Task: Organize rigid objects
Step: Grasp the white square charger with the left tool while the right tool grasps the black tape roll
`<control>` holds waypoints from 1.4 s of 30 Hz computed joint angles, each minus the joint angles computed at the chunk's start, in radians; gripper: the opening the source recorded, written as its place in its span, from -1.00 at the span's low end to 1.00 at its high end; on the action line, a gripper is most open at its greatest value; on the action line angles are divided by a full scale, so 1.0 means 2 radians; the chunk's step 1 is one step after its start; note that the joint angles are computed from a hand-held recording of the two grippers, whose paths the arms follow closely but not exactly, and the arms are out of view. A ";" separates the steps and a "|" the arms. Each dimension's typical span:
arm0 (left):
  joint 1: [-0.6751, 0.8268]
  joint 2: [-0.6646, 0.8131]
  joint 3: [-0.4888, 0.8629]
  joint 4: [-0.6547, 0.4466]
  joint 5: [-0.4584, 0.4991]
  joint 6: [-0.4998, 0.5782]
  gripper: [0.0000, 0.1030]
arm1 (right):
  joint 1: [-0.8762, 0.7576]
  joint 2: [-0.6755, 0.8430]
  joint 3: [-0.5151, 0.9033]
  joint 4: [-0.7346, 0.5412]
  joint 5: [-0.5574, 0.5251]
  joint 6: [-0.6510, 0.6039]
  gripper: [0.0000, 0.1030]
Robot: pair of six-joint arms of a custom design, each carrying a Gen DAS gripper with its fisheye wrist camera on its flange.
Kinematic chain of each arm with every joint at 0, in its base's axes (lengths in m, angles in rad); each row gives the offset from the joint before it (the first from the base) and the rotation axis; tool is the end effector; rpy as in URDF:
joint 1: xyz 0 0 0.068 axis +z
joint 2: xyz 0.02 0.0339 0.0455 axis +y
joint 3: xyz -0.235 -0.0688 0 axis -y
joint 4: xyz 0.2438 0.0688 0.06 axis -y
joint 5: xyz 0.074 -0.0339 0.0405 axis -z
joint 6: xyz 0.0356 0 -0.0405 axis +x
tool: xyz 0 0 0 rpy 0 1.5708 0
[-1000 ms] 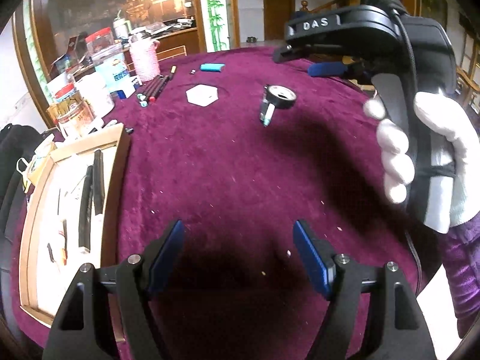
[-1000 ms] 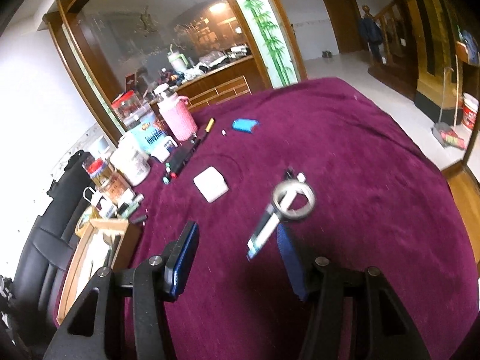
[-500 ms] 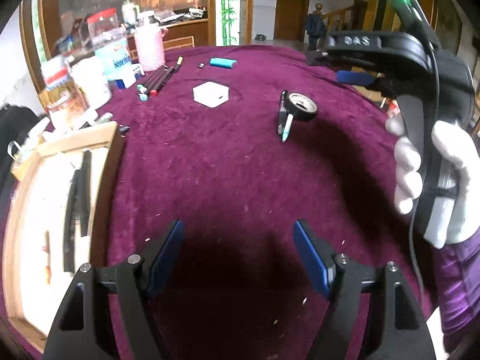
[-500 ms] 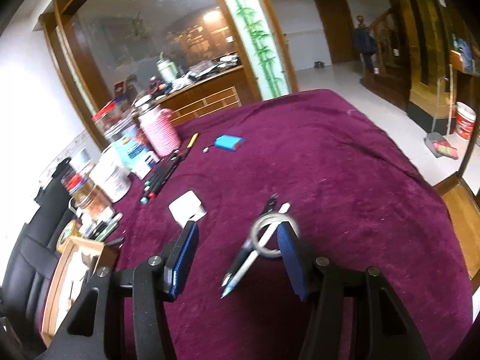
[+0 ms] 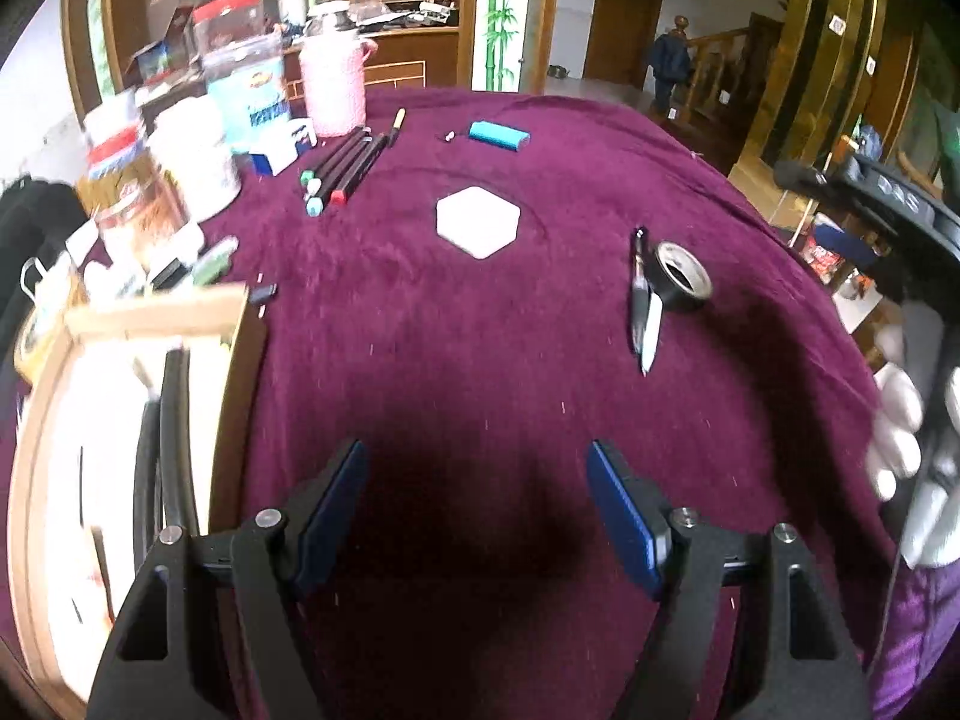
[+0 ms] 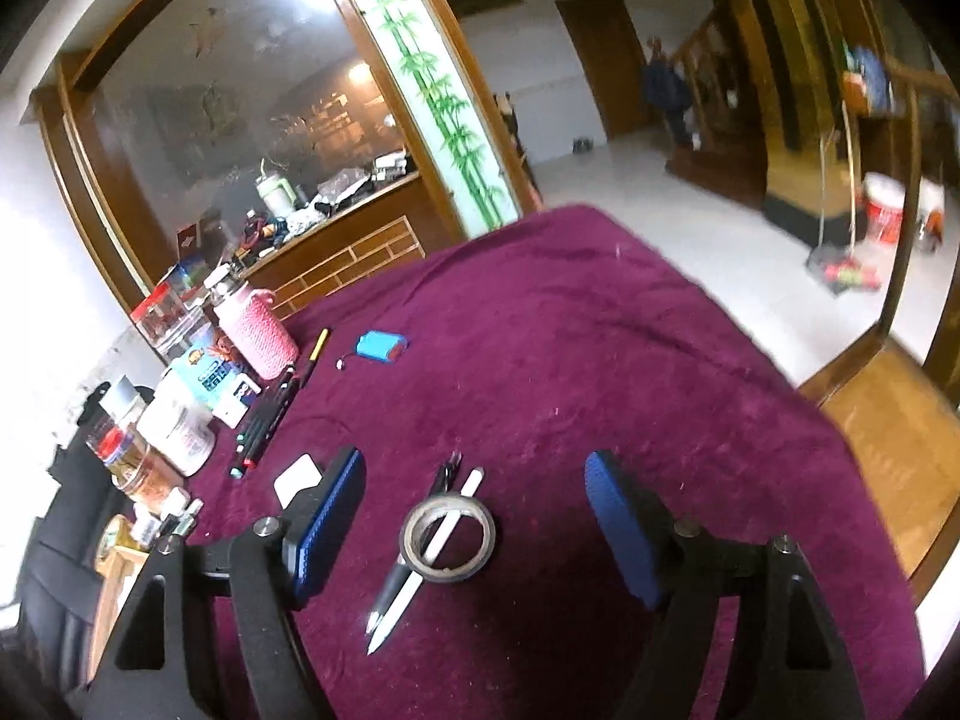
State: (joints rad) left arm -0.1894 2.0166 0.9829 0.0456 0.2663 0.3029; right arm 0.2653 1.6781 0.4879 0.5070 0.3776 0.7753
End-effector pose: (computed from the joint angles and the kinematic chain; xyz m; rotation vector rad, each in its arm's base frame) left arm 0.3491 -0.0765 0.0563 0.7153 2.4298 -0.2954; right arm 0.2683 0.0593 0.0755 0.7460 2.0720 0.1548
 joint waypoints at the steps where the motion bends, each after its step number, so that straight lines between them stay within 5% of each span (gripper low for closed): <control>1: -0.006 0.009 0.014 -0.005 -0.003 -0.002 0.43 | -0.002 0.007 0.003 0.000 -0.002 -0.001 0.54; 13: -0.070 0.150 0.231 -0.013 -0.040 -0.035 0.43 | -0.031 0.052 0.009 0.022 -0.061 0.017 0.54; 18: -0.075 0.261 0.396 -0.045 -0.091 -0.018 0.44 | -0.005 0.056 0.027 0.003 -0.033 -0.002 0.54; 25: -0.083 0.384 0.590 -0.140 -0.082 -0.009 0.44 | -0.009 0.065 0.035 -0.005 -0.022 -0.005 0.54; 29: -0.091 0.465 0.733 -0.256 -0.075 -0.003 0.45 | -0.021 0.078 0.044 -0.010 -0.030 -0.007 0.54; 31: -0.090 0.449 0.699 -0.240 -0.066 -0.003 0.19 | -0.029 0.088 0.047 -0.005 -0.045 -0.008 0.54; 35: -0.080 0.414 0.646 -0.240 -0.032 -0.010 0.18 | -0.038 0.110 0.061 0.000 -0.076 -0.016 0.51; 40: -0.073 0.326 0.504 -0.184 -0.007 -0.009 0.18 | -0.029 0.157 0.114 -0.034 -0.089 -0.044 -0.27; 42: -0.069 0.275 0.423 -0.150 0.004 -0.004 0.18 | -0.023 0.176 0.136 -0.051 -0.086 -0.049 -0.37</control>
State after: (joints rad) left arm -0.3267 2.5658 1.8282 -0.2534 0.2740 0.2958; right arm 0.2197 2.0304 0.7603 0.4057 0.2062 0.6770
